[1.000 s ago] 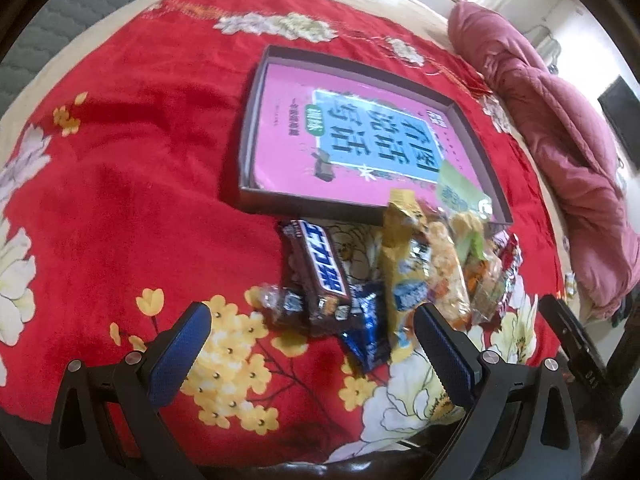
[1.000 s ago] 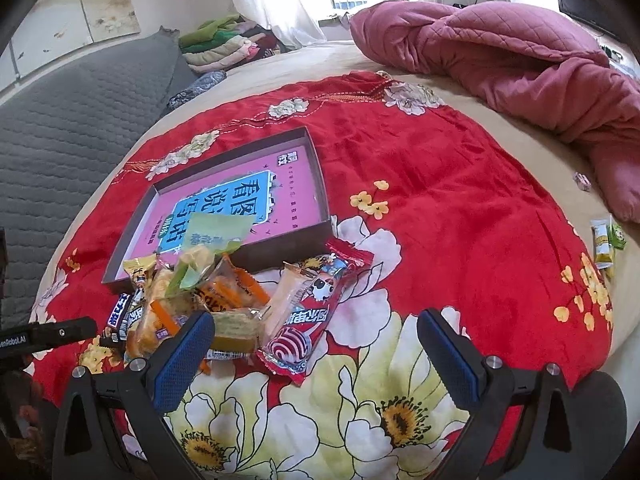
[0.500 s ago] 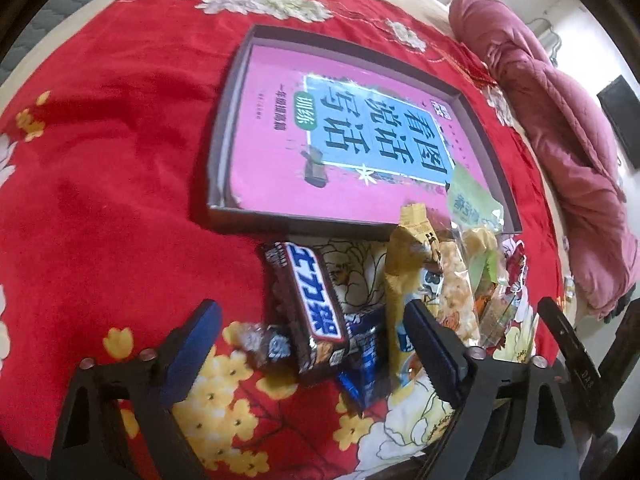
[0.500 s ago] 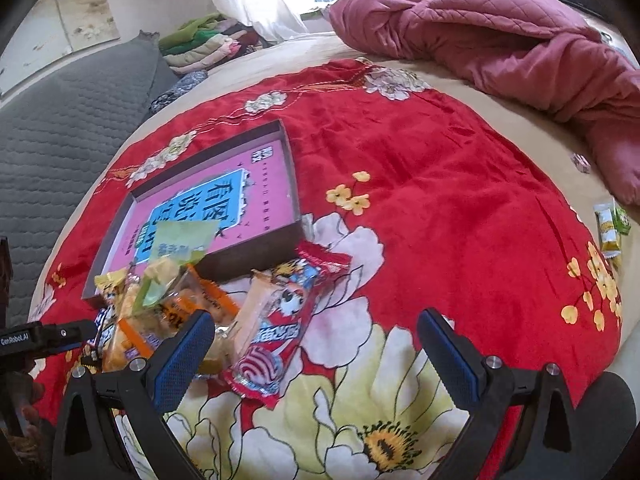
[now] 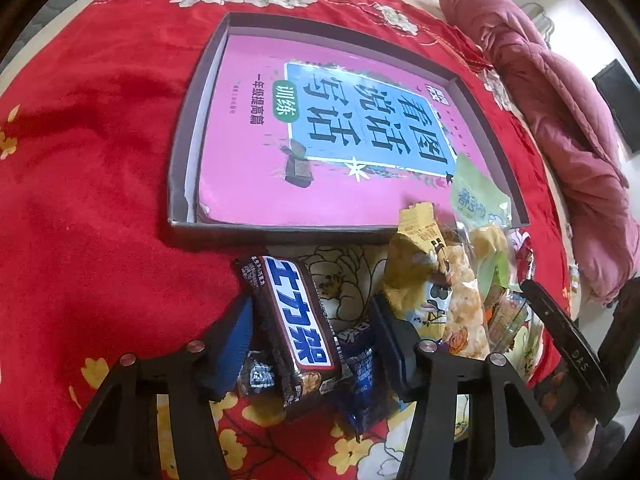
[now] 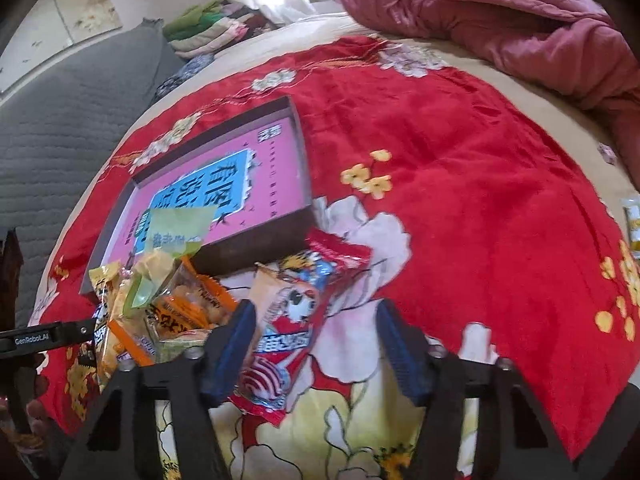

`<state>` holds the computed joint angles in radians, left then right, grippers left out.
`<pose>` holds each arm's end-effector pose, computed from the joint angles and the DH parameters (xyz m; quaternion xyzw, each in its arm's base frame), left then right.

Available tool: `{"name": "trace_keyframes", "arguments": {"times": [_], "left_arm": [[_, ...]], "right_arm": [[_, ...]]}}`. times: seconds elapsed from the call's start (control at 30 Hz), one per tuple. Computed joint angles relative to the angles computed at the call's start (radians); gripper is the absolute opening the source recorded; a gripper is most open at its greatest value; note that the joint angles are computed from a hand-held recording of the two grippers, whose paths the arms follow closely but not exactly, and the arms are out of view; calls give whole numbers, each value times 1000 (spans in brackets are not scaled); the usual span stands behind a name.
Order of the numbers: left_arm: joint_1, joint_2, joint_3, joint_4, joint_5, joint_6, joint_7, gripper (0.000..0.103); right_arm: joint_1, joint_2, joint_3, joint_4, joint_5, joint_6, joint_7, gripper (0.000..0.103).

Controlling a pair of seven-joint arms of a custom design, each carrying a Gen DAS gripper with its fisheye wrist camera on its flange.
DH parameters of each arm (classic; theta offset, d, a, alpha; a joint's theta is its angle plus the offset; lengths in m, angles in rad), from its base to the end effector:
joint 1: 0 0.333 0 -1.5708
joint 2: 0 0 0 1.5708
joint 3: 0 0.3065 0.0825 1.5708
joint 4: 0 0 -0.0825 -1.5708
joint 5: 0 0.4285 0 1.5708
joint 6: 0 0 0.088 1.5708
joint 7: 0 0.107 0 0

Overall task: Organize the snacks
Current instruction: 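Grasp the brown chocolate bar with the left tool while the right tool grasps the red candy stick, then lift the chocolate bar with the left tool while the right tool carries the candy stick over the tray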

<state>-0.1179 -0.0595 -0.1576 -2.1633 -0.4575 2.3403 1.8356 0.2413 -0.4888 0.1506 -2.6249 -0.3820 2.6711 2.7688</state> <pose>0.5624 -0.1668 0.4147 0.5963 -0.7748 0.2055 0.0439 0.4257 0.1867 0.4303 -0.4834 0.8228 -0.1605 0.2523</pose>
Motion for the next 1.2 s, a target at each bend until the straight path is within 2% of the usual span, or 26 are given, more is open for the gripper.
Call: {"name": "trace_keyframes", "arguments": {"times": [0.07,0.2,0.27,0.33,0.53,0.67,0.8,1.2], "left_arm": [[0,4,1,2,-6,0,3,59],[1,11,1,4,-17,3,7,58],[1,13,1,3,-22,5,9,55],[1,17,1,5,-23,5,9,47],[2,18,1,-1,-29,11,13,36],[4,15,3,-5,-56,12,32,32],[6,-3,8,-19,-90,17,51,32],[18,-71,39,-37,-211,15,106,31]], "right_arm": [[17,23,-22,5,24,29,-29,41],[14,39,-29,-6,49,85,-41,32],[1,41,-19,-7,35,105,-43,26],[-4,45,-16,-8,31,125,-45,21],[-28,20,-1,-26,17,143,-27,19],[-56,2,25,-24,-25,117,-1,19],[-75,-13,47,-20,-77,109,24,19],[-90,-36,57,-26,-136,136,62,18]]}}
